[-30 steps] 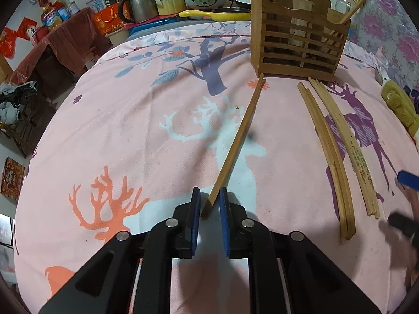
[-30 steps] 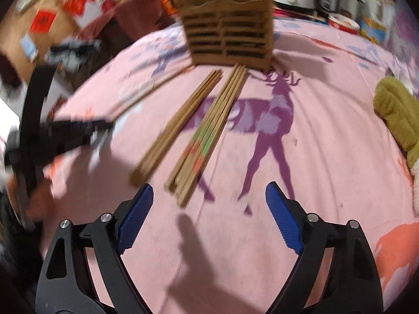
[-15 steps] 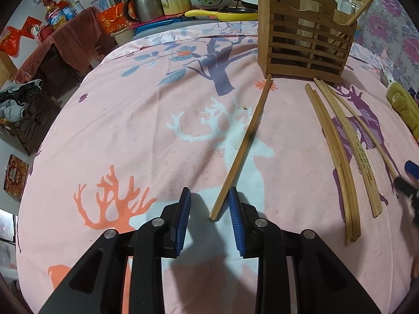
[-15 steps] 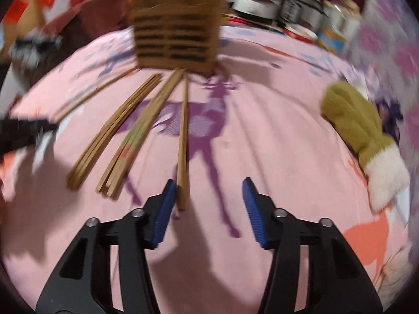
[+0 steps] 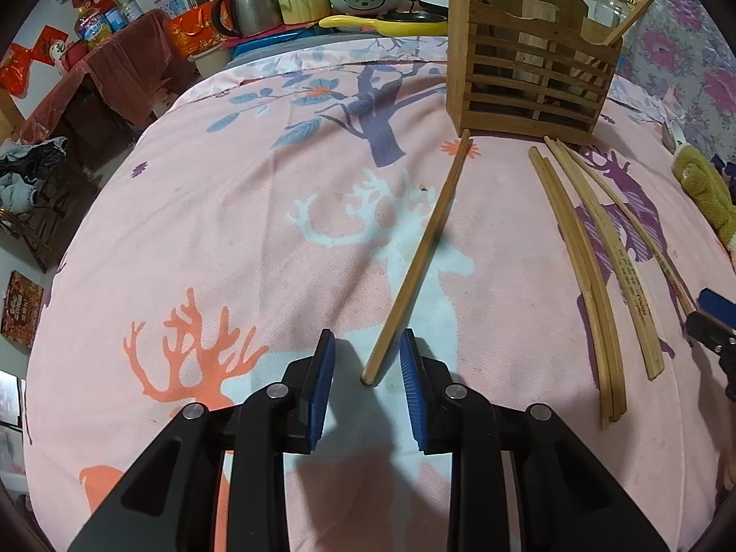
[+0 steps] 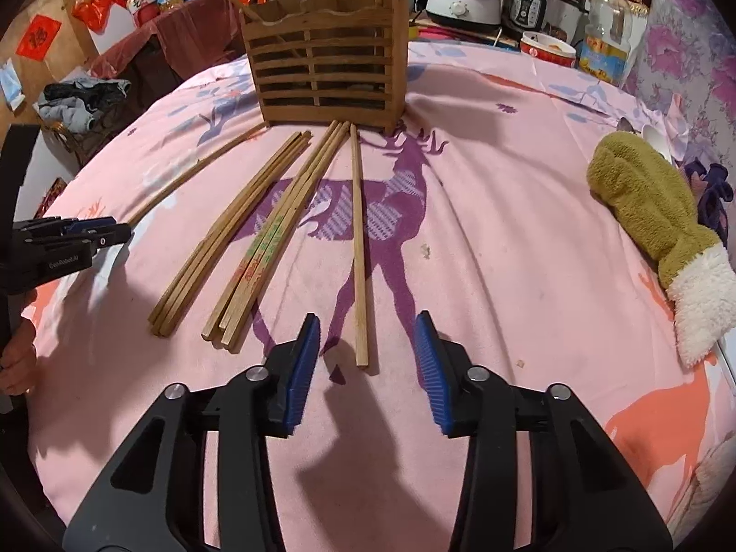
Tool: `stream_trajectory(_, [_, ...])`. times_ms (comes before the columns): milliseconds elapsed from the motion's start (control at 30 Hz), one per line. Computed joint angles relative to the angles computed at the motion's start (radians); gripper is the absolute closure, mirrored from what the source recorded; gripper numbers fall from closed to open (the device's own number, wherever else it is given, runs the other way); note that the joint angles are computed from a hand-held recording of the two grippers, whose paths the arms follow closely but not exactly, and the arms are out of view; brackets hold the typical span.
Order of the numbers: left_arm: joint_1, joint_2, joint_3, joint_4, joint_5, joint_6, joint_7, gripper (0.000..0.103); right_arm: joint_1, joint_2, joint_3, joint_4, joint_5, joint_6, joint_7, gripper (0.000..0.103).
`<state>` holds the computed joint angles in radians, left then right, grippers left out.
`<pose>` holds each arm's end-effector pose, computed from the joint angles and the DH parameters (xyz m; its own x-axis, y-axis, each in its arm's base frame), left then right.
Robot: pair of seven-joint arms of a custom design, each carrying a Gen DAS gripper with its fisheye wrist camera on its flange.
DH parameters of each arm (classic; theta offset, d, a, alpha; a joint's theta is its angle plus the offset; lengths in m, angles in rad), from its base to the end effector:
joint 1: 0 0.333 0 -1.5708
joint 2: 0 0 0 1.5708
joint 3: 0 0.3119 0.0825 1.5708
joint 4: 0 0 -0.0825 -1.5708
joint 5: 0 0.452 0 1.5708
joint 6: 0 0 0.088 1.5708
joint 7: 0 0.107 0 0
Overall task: Organize utensils
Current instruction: 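Grasp another chopstick with the left gripper while the right gripper grasps one too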
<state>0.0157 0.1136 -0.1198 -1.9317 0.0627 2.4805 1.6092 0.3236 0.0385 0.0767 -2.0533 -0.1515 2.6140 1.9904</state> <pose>0.6784 -0.0691 0.4410 -0.1658 -0.9844 -0.0584 -0.8907 0.1749 -0.4196 0.6039 0.2588 0.4391 0.1122 -0.9902 -0.0830 -0.8641 -0.0560 -0.5003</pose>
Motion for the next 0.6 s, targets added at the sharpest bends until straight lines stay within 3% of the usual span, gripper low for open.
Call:
stream_trajectory(133, [0.005,-0.008,-0.006,-0.008,-0.045,-0.002,0.042,0.084,0.004,0.014,0.0,0.01,0.003,-0.023,-0.002,0.081])
stream_trajectory(200, [0.004,-0.016,-0.006,-0.019,-0.056,0.002,0.056,0.089,0.005,0.01,0.001,0.003,0.021,-0.017,-0.015,0.092])
stream_trajectory(267, [0.005,-0.024,-0.006,-0.029,-0.074,0.004,0.071,0.093,0.004,0.006,0.002,-0.002,0.037,-0.013,-0.026,0.096])
stream_trajectory(433, [0.014,-0.045,-0.002,-0.045,-0.165,0.001,0.123,0.095,0.006,-0.013,0.001,-0.019,0.006,0.011,0.009,0.097])
stream_trajectory(600, [0.012,-0.106,0.006,-0.104,-0.249,0.084,0.176,0.095,-0.007,-0.063,0.007,-0.069,-0.042,0.116,0.067,0.097])
